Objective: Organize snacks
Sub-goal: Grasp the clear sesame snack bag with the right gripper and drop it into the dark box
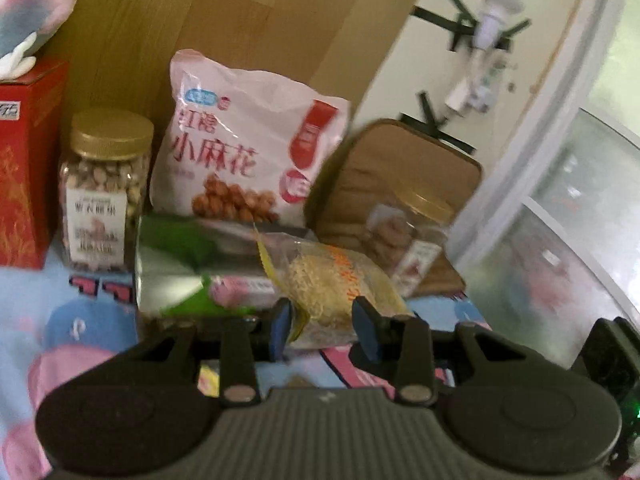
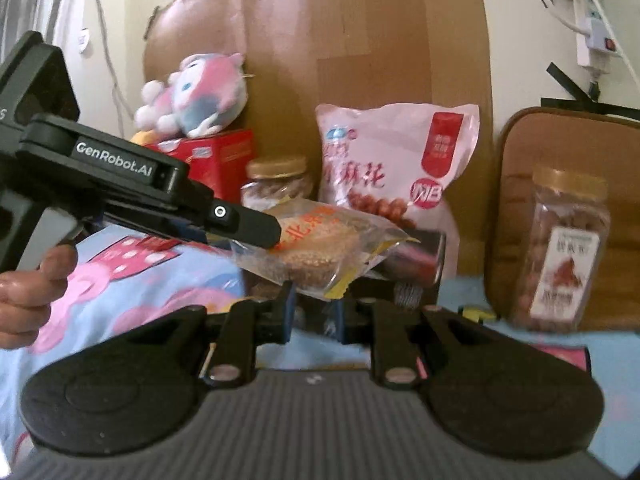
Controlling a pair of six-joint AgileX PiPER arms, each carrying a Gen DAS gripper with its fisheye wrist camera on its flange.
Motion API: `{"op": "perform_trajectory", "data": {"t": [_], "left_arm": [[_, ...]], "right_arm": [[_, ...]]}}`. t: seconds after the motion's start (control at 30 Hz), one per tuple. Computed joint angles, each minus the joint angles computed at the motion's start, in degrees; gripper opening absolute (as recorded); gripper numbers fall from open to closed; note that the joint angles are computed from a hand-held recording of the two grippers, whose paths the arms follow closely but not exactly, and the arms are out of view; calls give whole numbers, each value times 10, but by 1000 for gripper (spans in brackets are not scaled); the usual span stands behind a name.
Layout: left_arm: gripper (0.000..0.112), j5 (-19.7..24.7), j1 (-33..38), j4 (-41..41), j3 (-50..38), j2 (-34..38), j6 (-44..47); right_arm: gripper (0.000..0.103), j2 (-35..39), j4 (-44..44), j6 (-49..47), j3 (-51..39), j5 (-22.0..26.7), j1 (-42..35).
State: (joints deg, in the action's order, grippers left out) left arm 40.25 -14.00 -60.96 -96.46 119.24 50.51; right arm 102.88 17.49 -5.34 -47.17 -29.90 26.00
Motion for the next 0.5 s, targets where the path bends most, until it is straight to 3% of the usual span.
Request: {"op": "perform_trajectory", "data": {"t": [0.13,0.23,0.37,0.43,0.5], "left_arm": [[34,-13,-4,84,-111,72,-106],[34,-16,0,144,-170,111,-179],[38,-44,-4,232,-194,130,-260],[38,-53,4,198,-164,115,-228],[39,-69,13,136,-105,80,-163]], "right_arm": [[22,61,-109,93,-98,66,-45],[24,106,-130,102,-175,116,-48],[32,154,-218,189,-253,171,-55],[33,150,-228,212,-251,168,-58],[33,121,-220,221,-204,126,-63]]}}
